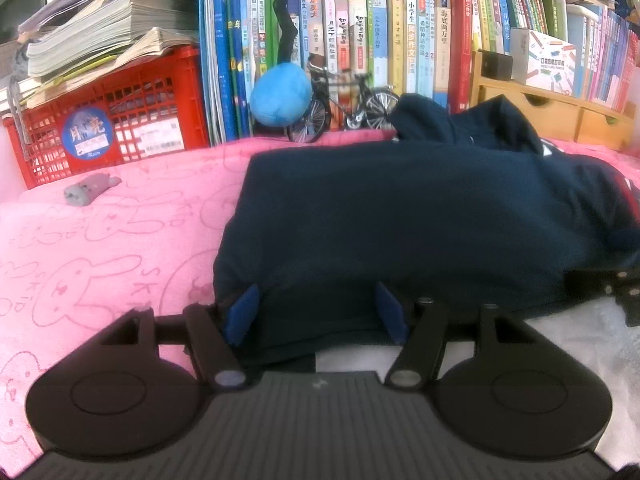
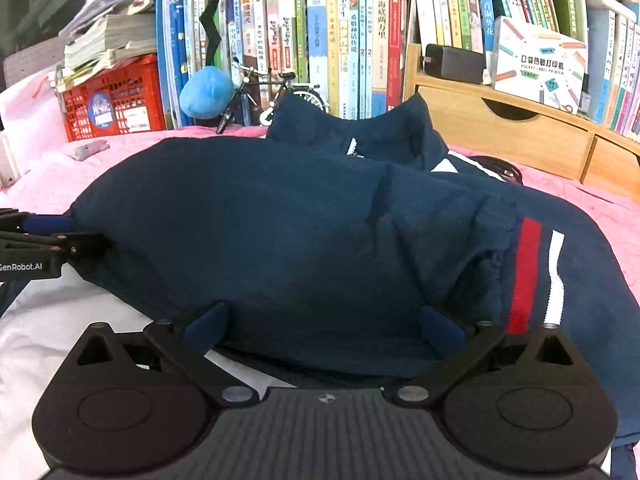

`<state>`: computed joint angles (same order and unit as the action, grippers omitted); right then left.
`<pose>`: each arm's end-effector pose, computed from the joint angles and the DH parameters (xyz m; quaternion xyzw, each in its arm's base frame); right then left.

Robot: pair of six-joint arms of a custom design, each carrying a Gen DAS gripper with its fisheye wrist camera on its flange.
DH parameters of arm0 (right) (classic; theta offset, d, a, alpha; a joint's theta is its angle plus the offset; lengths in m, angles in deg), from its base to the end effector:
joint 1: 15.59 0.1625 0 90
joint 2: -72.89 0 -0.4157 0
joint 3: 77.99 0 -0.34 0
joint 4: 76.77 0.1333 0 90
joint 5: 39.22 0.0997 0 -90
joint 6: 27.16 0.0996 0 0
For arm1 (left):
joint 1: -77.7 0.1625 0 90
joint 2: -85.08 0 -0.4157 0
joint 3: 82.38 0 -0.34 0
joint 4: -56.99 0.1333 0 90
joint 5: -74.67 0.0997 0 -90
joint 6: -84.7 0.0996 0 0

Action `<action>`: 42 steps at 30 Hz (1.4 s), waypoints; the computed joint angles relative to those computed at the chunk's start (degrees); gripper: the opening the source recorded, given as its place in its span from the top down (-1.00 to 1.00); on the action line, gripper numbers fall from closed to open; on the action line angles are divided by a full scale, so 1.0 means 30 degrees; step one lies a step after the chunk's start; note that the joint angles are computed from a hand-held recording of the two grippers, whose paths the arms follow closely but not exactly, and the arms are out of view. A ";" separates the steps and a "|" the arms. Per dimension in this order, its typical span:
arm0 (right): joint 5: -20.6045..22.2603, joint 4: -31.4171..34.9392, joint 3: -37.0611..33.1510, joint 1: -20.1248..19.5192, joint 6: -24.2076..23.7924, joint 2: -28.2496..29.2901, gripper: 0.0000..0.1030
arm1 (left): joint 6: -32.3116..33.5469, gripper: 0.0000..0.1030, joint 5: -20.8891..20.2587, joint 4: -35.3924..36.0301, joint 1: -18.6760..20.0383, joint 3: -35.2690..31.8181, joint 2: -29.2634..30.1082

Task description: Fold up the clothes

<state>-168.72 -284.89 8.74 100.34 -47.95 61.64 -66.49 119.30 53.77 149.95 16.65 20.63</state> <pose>0.3333 -0.5255 -0.0745 0.2349 -0.8536 0.3560 0.2991 0.0521 -0.5071 0.2230 0.1445 0.8136 -0.4173 0.3782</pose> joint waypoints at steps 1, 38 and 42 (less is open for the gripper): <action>-0.0008 -0.0008 -0.0053 0.0000 -0.0038 0.0027 -1.00 | -0.0001 -0.27 -0.0005 0.0007 -0.0002 -0.0008 -0.0002; -0.0108 -0.0089 -0.0179 0.0043 0.0003 0.0165 -1.00 | 0.1281 -0.36 -0.0325 -0.1145 -0.0021 0.0654 -0.0309; -0.0067 -0.0059 -0.0161 0.0028 0.0033 0.0138 -1.00 | 0.5374 -0.52 -0.2642 -0.5169 -0.0069 0.2367 -0.1350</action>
